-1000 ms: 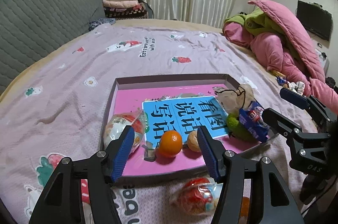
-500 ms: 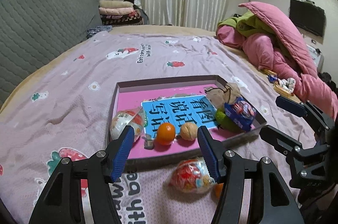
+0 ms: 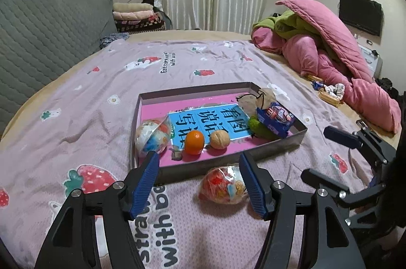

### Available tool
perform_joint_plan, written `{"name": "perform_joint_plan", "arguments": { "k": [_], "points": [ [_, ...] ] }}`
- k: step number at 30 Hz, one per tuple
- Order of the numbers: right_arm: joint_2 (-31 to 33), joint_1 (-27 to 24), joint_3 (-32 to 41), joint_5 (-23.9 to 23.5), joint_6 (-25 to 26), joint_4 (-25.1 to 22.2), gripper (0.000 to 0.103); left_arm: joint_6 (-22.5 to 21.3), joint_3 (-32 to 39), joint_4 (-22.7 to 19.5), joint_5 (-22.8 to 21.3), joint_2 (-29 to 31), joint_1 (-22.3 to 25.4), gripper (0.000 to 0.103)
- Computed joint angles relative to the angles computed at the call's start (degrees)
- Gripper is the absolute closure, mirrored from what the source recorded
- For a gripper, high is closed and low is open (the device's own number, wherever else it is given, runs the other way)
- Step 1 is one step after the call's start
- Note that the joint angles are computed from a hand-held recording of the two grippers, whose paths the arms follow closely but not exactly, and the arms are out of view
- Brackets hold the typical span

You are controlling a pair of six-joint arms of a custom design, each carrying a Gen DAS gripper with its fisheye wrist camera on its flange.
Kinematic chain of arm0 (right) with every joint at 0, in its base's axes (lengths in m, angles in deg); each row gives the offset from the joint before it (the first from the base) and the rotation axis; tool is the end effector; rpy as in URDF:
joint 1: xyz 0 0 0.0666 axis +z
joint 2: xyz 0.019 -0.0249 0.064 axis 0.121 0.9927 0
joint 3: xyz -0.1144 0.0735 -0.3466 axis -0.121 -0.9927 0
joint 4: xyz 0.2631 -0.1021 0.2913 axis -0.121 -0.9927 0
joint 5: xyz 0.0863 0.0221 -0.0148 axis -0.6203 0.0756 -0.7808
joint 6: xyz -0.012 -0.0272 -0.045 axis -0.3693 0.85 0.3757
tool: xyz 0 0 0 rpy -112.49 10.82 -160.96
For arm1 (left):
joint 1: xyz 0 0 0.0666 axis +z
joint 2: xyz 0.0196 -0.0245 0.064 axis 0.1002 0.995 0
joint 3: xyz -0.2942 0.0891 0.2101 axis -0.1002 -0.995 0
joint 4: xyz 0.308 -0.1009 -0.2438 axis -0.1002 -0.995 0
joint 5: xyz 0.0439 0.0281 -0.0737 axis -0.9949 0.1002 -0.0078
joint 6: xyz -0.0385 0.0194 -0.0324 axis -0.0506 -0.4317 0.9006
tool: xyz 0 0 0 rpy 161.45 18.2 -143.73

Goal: Organize objects
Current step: 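Move the right tool to the last orange while the left tool approaches the red wrapped egg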

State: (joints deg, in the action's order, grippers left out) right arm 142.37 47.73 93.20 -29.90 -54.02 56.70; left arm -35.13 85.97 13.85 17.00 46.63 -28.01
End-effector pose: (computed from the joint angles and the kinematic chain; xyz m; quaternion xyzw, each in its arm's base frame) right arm 0.3106 0.2489 0.4080 -0.1440 0.8468 0.0411 0.5104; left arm 0.3808 -0.2486 0.4413 0.1511 0.8776 -0.1036 0.4430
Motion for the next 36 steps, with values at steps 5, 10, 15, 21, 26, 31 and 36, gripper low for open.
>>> {"name": "perform_joint_plan", "arguments": {
  "k": [5, 10, 15, 21, 26, 31, 36],
  "points": [
    [-0.5, 2.2, -0.6, 1.4, -0.3, -0.9, 0.024, 0.1, -1.3, -0.7, 0.6, -1.3, -0.3, 0.035],
    [-0.1, 4.3, -0.8, 2.4, -0.1, -1.8, 0.024, -0.2, -2.6, -1.1, 0.4, -2.2, -0.9, 0.035],
    [1.1, 5.3, -0.3, 2.3, 0.0, -3.0, 0.024, -0.5, -3.8, -1.2, 1.1, -2.1, -0.8, 0.035],
    [2.9, 5.7, 0.4, 2.4, 0.7, -4.0, 0.024, 1.0, -4.4, -1.0, 4.9, -0.6, 0.5, 0.035],
    [3.8, 5.4, 0.7, 1.5, 0.2, -4.6, 0.024, 0.8, -4.5, -0.2, 6.8, 0.8, 1.0, 0.035],
    [4.8, 5.0, 1.2, 1.6, -0.1, -5.6, 0.024, -0.3, -4.5, 1.5, 8.4, 2.0, 1.3, 0.035],
    [5.8, 4.7, 1.6, 1.4, 0.3, -5.6, 0.024, -0.7, -3.3, 2.1, 10.5, 3.9, 1.7, 0.035]
  ]
}}
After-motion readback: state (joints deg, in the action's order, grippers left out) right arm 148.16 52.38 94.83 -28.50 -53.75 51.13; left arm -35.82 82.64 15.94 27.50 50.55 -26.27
